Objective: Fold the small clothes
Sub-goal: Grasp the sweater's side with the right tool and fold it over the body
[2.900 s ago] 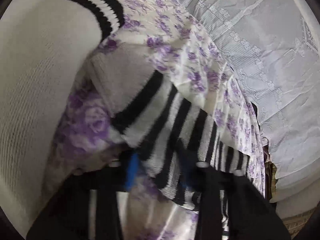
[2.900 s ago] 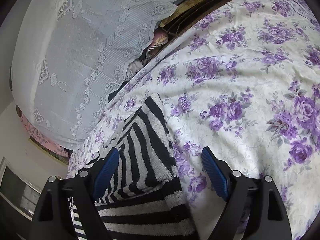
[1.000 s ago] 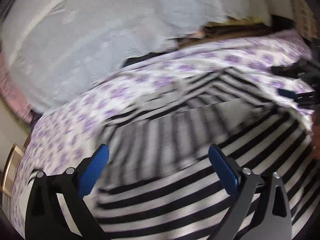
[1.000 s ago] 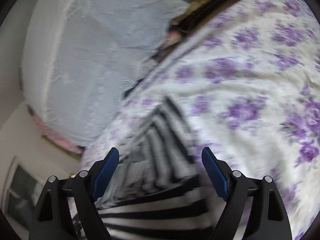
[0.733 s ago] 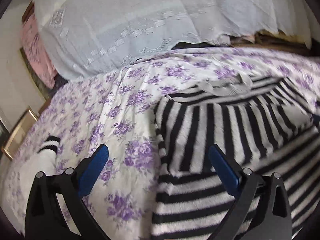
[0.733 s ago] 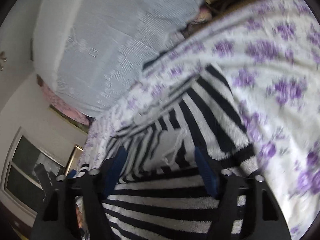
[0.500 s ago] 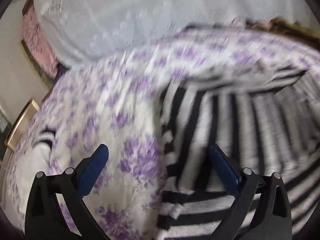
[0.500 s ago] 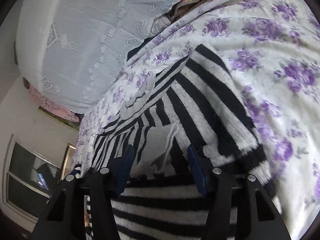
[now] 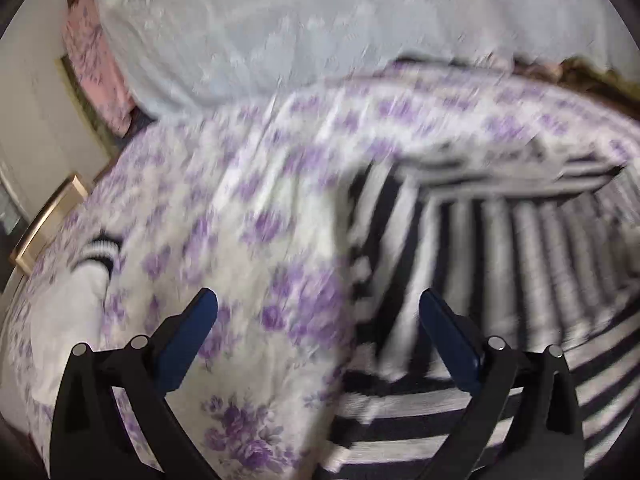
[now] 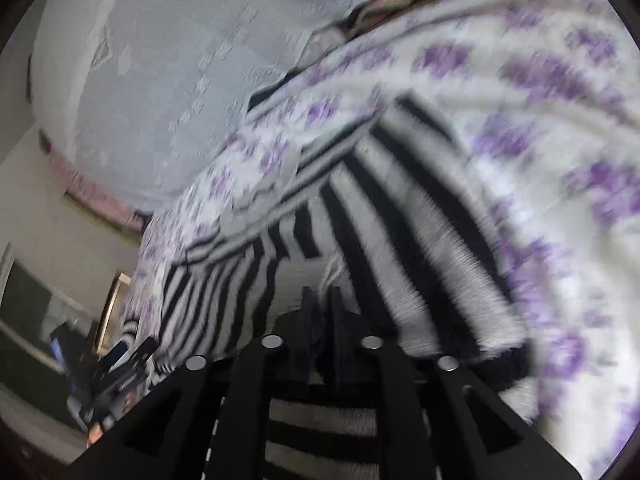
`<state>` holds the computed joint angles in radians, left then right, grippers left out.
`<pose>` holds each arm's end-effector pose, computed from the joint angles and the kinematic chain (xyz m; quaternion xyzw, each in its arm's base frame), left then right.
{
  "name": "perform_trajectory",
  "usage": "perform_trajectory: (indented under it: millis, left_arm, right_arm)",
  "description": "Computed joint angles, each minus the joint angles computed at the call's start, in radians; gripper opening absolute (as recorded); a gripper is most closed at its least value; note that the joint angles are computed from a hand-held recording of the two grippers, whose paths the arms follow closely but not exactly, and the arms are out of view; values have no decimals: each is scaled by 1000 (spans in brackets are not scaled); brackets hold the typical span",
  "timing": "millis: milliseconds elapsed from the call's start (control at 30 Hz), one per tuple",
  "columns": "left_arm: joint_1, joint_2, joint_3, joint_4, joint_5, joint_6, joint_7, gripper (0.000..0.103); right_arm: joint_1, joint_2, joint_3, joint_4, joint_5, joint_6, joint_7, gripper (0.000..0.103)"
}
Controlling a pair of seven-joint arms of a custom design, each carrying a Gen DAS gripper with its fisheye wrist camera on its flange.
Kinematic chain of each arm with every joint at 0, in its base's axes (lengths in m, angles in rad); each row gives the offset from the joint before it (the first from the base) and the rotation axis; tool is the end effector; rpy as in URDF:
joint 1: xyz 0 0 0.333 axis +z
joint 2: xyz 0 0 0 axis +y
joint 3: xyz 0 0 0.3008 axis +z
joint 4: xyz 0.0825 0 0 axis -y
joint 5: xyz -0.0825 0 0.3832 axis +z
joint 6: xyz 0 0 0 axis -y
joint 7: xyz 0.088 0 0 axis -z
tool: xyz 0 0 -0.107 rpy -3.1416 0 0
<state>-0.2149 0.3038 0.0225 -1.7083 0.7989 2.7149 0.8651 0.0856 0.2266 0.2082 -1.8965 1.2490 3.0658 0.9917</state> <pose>0.6643 -0.1572 0.4716 -0.6054 0.6763 -0.2076 0.3647 0.6237 0.1012 0.4381 -0.4963 0.7221 -0.0951 0.4724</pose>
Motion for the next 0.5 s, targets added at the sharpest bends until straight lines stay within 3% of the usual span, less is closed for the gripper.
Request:
perform_trajectory:
  millis: [33, 67, 133, 167, 233, 300, 333, 400, 433, 500]
  left_arm:
    - [19, -9, -20, -5, -41, 36, 46, 99]
    - [39, -9, -47, 0, -106, 58, 117, 99]
    - [81, 25, -120, 56, -291, 53, 313, 99]
    - [91, 66, -152, 119, -373, 13, 388, 99]
    - [85, 140, -172, 222, -459, -49, 458, 99]
    - [70, 229, -170, 339, -517, -120, 499, 99]
    - [47, 285, -143, 413, -516, -171, 492, 99]
    - [-10, 369, -52, 514, -486, -255, 412, 99]
    - [7, 388, -53, 529, -518, -268, 406, 99]
    - [73, 361, -92, 486, -653, -212, 423, 99]
  right_arm:
    - [-9, -10, 22, 9, 59, 20, -80, 27]
    - [-9, -17, 31, 26, 87, -2, -136, 45]
    - [14, 0, 4, 72, 3, -137, -97, 68]
    - [24, 33, 0, 119, -31, -210, -82, 71]
    - [33, 104, -9, 206, -90, -307, -7, 73]
    - [3, 165, 10, 266, -50, -368, 6, 75]
    - [-8, 184, 19, 272, -17, -362, 8, 75]
    - [-49, 195, 50, 258, 118, -325, -123, 63]
    - [-58, 186, 47, 242, 150, -325, -165, 50]
    - [-55, 162, 24, 213, 189, -287, -161, 47]
